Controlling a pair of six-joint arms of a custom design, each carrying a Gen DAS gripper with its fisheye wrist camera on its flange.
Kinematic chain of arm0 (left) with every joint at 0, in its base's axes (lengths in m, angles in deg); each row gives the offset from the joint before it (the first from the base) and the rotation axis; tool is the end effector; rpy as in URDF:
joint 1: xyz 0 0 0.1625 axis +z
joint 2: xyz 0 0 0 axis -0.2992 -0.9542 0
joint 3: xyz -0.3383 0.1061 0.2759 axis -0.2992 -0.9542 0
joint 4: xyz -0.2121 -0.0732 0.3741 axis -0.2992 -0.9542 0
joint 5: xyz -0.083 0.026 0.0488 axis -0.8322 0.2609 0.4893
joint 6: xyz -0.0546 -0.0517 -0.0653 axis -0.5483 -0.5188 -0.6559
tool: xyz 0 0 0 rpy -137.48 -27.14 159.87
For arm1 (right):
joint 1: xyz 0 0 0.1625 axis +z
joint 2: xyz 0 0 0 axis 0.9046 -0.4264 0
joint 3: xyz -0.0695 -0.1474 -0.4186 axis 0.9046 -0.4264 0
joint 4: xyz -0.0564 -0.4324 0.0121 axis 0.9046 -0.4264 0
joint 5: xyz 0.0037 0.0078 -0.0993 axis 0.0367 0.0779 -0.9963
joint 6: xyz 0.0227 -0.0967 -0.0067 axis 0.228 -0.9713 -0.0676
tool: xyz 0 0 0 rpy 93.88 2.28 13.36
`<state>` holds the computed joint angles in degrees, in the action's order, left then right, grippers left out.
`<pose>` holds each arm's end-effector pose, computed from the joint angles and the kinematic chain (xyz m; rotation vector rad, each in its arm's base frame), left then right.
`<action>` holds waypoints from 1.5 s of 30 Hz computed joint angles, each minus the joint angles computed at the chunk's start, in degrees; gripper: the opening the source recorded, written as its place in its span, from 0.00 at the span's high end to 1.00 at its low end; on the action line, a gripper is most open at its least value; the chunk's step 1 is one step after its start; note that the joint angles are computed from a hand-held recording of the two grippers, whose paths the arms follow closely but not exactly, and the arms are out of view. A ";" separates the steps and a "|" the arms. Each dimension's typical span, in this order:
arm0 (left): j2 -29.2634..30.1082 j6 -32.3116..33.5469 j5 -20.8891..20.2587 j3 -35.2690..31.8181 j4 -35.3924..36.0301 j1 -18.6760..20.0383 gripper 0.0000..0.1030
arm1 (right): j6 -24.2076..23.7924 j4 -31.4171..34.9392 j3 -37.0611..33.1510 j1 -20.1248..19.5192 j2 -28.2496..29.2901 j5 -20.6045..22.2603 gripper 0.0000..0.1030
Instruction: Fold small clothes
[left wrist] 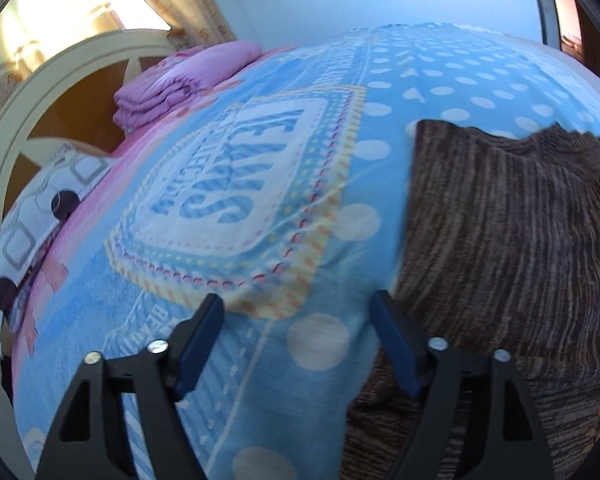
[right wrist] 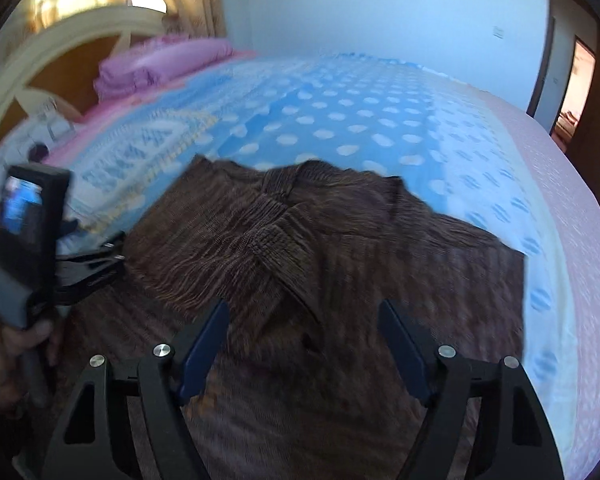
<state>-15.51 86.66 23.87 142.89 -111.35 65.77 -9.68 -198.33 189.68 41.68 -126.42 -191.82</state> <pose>-0.2064 -0.5688 0.1347 0.5863 1.9772 -0.6913 0.2117 -0.5162 0.1923 0.2303 -2.1770 0.8006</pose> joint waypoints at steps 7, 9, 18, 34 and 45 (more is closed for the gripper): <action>-0.83 -0.71 -2.78 0.30 -0.89 0.75 0.20 | 5.24 0.85 -3.52 -4.15 1.29 -3.87 0.70; -0.81 -0.48 -2.84 0.42 -1.47 0.78 0.20 | 10.59 2.47 -1.08 -6.09 -2.59 -2.36 0.70; -5.09 -2.93 -10.87 0.74 0.05 2.19 0.20 | 13.66 -1.57 11.04 -7.97 -13.54 4.68 0.51; 6.12 3.28 -15.11 -12.64 9.43 0.60 0.48 | 3.81 -27.84 25.00 -8.55 -13.46 11.00 0.40; 4.52 1.89 -16.25 -11.17 3.53 1.67 0.93 | 5.51 -25.71 25.53 -9.68 -14.47 12.61 0.37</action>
<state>-10.99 88.54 7.62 131.72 -107.82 67.45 -4.17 -224.04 215.21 31.99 -140.89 -179.21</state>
